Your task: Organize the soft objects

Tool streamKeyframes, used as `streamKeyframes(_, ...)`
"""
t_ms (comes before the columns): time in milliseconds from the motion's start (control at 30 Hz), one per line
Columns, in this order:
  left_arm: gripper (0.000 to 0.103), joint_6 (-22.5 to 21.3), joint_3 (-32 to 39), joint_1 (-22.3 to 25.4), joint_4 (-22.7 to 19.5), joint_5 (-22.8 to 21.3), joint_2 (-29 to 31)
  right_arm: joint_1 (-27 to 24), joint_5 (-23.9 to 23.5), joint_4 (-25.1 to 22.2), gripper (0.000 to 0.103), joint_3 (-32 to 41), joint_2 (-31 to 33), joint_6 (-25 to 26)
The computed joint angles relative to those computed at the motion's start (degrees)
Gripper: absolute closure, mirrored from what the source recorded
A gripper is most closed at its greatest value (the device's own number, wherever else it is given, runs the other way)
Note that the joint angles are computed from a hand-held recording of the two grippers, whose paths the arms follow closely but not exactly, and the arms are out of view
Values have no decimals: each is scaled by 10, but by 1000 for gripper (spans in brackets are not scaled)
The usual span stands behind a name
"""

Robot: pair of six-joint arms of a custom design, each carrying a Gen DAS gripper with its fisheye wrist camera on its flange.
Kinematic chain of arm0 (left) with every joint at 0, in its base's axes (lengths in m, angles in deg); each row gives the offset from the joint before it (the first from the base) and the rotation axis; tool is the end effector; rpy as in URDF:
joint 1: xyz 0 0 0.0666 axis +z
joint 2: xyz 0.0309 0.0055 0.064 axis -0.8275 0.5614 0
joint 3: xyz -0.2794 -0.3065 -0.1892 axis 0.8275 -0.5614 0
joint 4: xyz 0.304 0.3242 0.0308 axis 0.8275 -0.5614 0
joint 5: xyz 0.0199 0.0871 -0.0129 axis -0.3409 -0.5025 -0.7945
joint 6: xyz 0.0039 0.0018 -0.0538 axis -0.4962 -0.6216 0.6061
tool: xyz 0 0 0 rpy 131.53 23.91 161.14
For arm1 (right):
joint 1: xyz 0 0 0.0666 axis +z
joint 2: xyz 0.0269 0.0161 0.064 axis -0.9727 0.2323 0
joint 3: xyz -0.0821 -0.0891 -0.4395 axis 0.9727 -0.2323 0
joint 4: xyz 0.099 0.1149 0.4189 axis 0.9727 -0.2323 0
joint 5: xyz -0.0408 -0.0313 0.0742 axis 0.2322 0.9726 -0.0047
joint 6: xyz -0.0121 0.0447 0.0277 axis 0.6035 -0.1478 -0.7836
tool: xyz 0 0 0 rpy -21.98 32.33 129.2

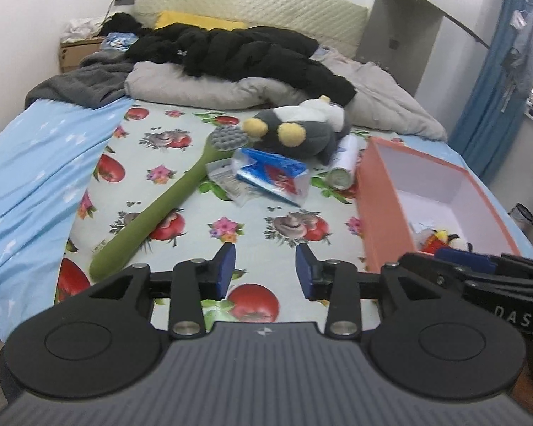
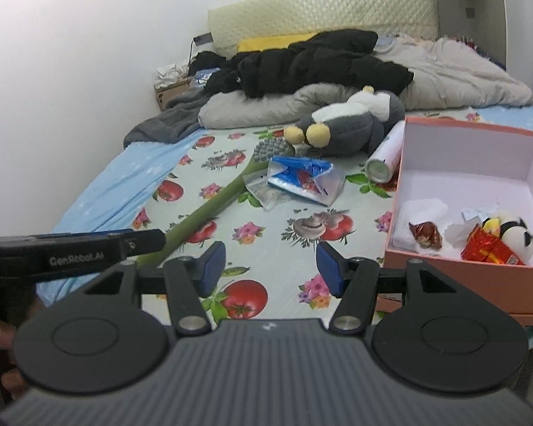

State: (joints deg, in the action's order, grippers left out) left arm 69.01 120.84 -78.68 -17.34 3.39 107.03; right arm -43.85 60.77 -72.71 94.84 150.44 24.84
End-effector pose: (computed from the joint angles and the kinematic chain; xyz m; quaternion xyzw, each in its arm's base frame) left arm 0.4245 -0.1840 0.6414 0.1504 0.8958 -0.1596 0.3866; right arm 0.3460 0.2057 0.6236 0.0951 0.8828 0.0887 0.4514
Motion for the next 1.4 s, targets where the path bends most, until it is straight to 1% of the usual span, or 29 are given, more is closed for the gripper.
streamKeyframes(67, 56, 3, 1, 5, 7, 1, 7, -8, -11, 7, 44, -1, 5, 3)
streamKeyframes(133, 54, 2, 3, 7, 13, 2, 15, -17, -21, 12, 44, 0, 11, 10)
streamKeyframes(233, 54, 2, 2, 9, 29, -3, 29, -35, -37, 17, 44, 6, 26, 22)
streamKeyframes(433, 54, 4, 15, 15, 54, 1, 78, -80, -75, 24, 44, 24, 67, 34)
streamKeyframes(600, 54, 3, 35, 23, 74, 5, 127, -108, -84, 28, 44, 50, 110, 53)
streamKeyframes(733, 54, 3, 55, 27, 82, 6, 166, -128, -96, 31, 44, 70, 144, 59)
streamKeyframes(867, 54, 11, 76, 30, 87, 16, 205, -145, -103, 33, 44, 89, 179, 64)
streamKeyframes(933, 54, 13, 91, 31, 85, 27, 227, -153, -108, 29, 45, 99, 196, 64)
streamKeyframes(1033, 54, 12, 109, 29, 82, 30, 254, -162, -119, 29, 45, 112, 221, 61)
streamKeyframes(1133, 54, 13, 127, 28, 81, 37, 280, -167, -118, 33, 46, 123, 243, 58)
streamKeyframes(1267, 54, 9, 156, 28, 78, 47, 314, -170, -98, 38, 47, 138, 269, 57)
streamKeyframes(1333, 55, 8, 171, 27, 73, 43, 329, -171, -88, 33, 49, 149, 282, 59)
streamKeyframes(1400, 56, 7, 183, 27, 70, 51, 340, -173, -85, 33, 51, 156, 292, 59)
